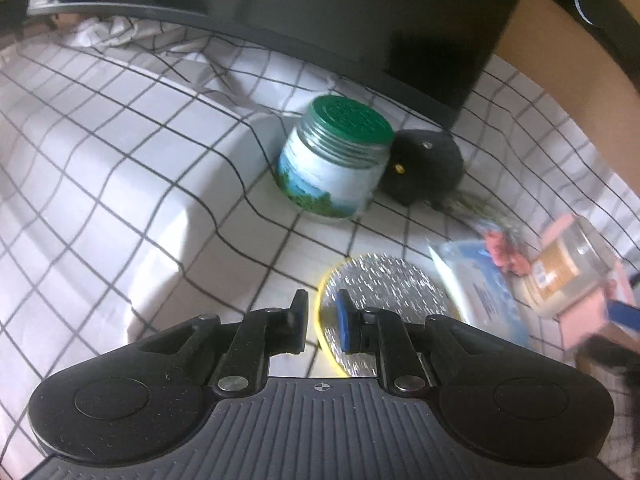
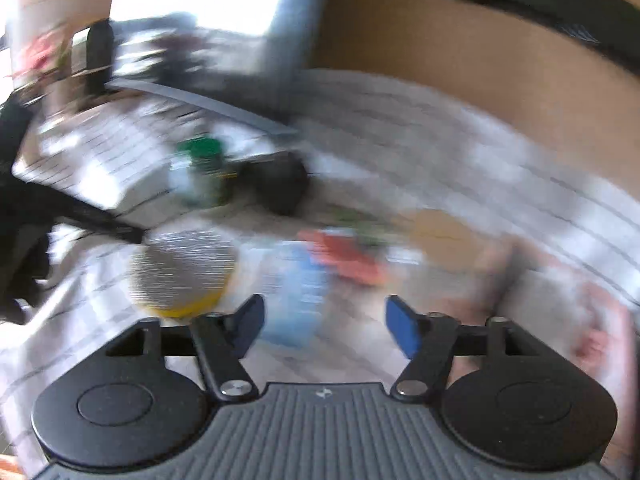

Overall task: Organize soft objects
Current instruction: 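Reach the left tool to the yellow glitter pad and grasp its rim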

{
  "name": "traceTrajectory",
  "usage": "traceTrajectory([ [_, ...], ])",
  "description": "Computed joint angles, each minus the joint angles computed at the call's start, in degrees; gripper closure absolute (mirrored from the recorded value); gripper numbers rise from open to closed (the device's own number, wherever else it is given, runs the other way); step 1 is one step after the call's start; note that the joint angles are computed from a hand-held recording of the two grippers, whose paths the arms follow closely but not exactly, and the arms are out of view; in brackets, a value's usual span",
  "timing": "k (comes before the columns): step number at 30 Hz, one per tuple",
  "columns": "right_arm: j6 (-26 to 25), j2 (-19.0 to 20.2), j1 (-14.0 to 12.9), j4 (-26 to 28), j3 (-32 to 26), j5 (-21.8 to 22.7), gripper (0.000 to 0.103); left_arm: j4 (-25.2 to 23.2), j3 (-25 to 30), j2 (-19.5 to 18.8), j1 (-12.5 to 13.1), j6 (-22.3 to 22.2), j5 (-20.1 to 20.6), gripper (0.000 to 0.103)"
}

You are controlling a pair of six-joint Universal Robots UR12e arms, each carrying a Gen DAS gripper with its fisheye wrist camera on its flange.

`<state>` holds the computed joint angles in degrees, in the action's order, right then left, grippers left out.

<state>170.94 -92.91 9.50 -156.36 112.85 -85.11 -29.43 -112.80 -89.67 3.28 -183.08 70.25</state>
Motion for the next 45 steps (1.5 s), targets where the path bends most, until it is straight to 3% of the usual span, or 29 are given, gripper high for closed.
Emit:
traceTrajectory([
  [5,-1.24,5.54,3.16,0.74,-4.03,1.05,0.063,-2.69,-0.26,0.73,0.68,-0.97,-0.70,0.087],
  [10,-1.27,8.22,4.07,2.42,-5.57,2.27,0.064,-4.82,-0.14,0.86,1.71,-2.92,-2.94,0.087],
  [14,-0.89,8.07,4.42,1.01,-4.62,2.53,0.064,-5.51,-0.33,0.56,2.60,-4.00,-7.23,0.087],
  [22,-0.78,7.67,3.88,0.87,-4.06,4.03,0.064,-4.22,0.59,-1.27,2.17,-7.56,-8.11,0.083],
  [31,-1.89,7.02,4.24,1.46,-3.69,3.66,0.064,-4.01,-0.22,-0.34,2.63,-9.33,-7.62,0.080],
  [34,-2.58,6.82,4.38,1.76,-3.61,3.45,0.064,-6.56,-0.14,-0.13,3.05,-8.12,-10.89,0.078],
  [36,-2.89,6.55,4.51,1.94,-3.42,3.26,0.064,-6.88,-0.21,0.14,2.73,-7.52,-11.14,0.071],
  [45,-3.15,5.57,4.25,1.64,-2.38,4.02,0.064,-4.93,-1.06,1.81,3.63,-8.28,-16.27,0.071],
])
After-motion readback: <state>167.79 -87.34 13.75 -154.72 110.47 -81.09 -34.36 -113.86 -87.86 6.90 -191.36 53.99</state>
